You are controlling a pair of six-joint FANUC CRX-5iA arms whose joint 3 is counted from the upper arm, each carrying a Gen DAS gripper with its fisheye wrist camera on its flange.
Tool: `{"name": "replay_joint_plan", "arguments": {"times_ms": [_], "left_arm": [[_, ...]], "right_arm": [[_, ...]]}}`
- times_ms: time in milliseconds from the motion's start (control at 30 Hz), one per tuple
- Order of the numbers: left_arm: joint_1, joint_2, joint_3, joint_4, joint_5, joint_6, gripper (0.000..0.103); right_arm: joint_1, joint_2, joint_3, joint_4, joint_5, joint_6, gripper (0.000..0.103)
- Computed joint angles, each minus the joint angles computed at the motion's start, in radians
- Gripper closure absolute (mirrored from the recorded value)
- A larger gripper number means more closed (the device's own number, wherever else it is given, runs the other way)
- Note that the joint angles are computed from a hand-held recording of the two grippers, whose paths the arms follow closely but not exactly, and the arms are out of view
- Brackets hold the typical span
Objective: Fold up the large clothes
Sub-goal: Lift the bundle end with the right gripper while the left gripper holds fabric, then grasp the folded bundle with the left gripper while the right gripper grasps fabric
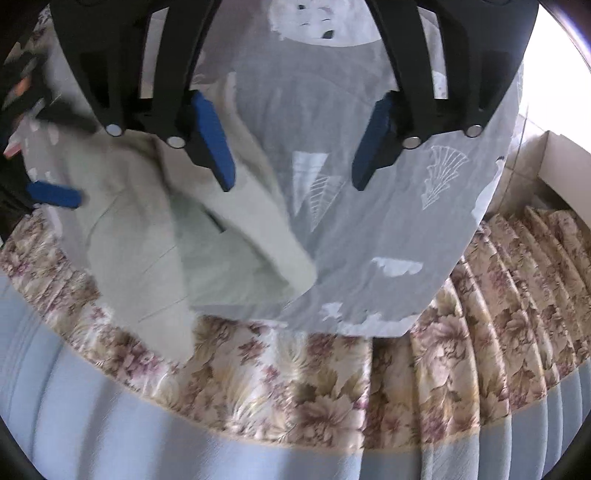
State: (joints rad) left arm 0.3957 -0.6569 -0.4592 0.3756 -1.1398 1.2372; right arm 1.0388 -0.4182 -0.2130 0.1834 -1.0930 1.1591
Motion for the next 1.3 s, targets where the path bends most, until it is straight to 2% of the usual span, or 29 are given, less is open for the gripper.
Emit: {"name": "replay_joint_plan", "arguments": {"times_ms": [100,133,200,267,333,367,400,433,467,500,533,567,633,667,733,800,933,1033,1133,1167,1233,1300], "left_arm": [[-0.053,0.025,0.016,0.002,0.010,0.028,0.032],[-0.077,0.038,0.017,0.012,0.017,0.032,0.032],[-0.146,0.074,0.030,0.004,0.038,0.067,0.032],[-0.216,0.116,0.048,-0.020,0.070,0.105,0.032],[-0.279,0.175,0.064,-0.020,0.097,0.118,0.032],[-0.303,0.206,0.075,-0.022,0.107,0.134,0.032],[-0.317,0.226,0.080,-0.023,0.116,0.142,0.032],[-0.334,0.247,0.086,-0.026,0.129,0.147,0.036],[-0.338,0.267,0.077,0.011,0.143,0.116,0.059],[-0.322,0.278,0.055,0.085,0.137,0.057,0.078],[-0.319,0.291,0.055,0.107,0.123,0.044,0.094],[-0.327,0.299,0.071,0.076,0.118,0.059,0.096],[-0.383,0.290,0.129,-0.109,0.120,0.121,0.098],[-0.398,0.289,0.145,-0.159,0.110,0.143,0.099],[-0.398,0.281,0.159,-0.225,0.080,0.151,0.099],[-0.346,0.267,0.141,-0.199,0.067,0.123,0.099],[-0.226,0.214,0.073,-0.077,0.055,0.024,0.099],[-0.211,0.202,0.054,-0.084,0.049,0.004,0.098],[-0.199,0.192,0.033,-0.094,0.049,0.001,0.098],[-0.194,0.185,0.028,-0.099,0.045,-0.001,0.098],[-0.188,0.172,0.022,-0.119,0.037,-0.014,0.098],[-0.192,0.187,0.028,-0.134,0.036,-0.008,0.098]], "right_arm": [[-0.179,-0.063,0.008,-0.139,0.015,0.044,0.025],[-0.224,-0.072,-0.010,-0.131,0.029,0.032,0.025],[-0.311,-0.060,-0.024,-0.159,0.058,0.047,0.025],[-0.421,-0.040,-0.033,-0.269,0.097,0.111,0.026],[-0.482,-0.037,-0.044,-0.364,0.120,0.174,0.033],[-0.505,-0.034,-0.051,-0.410,0.132,0.211,0.043],[-0.500,-0.030,-0.062,-0.405,0.148,0.208,0.053],[-0.489,-0.032,-0.074,-0.394,0.165,0.199,0.058],[-0.497,-0.029,-0.077,-0.421,0.179,0.223,0.068],[-0.497,-0.025,-0.074,-0.441,0.184,0.238,0.081],[-0.478,-0.013,-0.071,-0.441,0.200,0.238,0.087],[-0.450,-0.013,-0.077,-0.422,0.217,0.241,0.092],[-0.362,-0.024,-0.117,-0.300,0.268,0.177,0.093],[-0.326,-0.018,-0.125,-0.251,0.286,0.160,0.095],[-0.300,0.007,-0.113,-0.230,0.292,0.164,0.096],[-0.271,0.032,-0.098,-0.200,0.296,0.157,0.096],[-0.207,0.020,-0.114,-0.106,0.304,0.106,0.092],[-0.174,0.011,-0.131,-0.064,0.293,0.097,0.092],[-0.153,-0.022,-0.187,0.004,0.318,0.033,0.080],[-0.164,-0.026,-0.188,-0.017,0.321,0.042,0.075],[-0.207,-0.018,-0.168,-0.112,0.317,0.102,0.074],[-0.214,-0.009,-0.173,-0.113,0.326,0.110,0.067]]}}
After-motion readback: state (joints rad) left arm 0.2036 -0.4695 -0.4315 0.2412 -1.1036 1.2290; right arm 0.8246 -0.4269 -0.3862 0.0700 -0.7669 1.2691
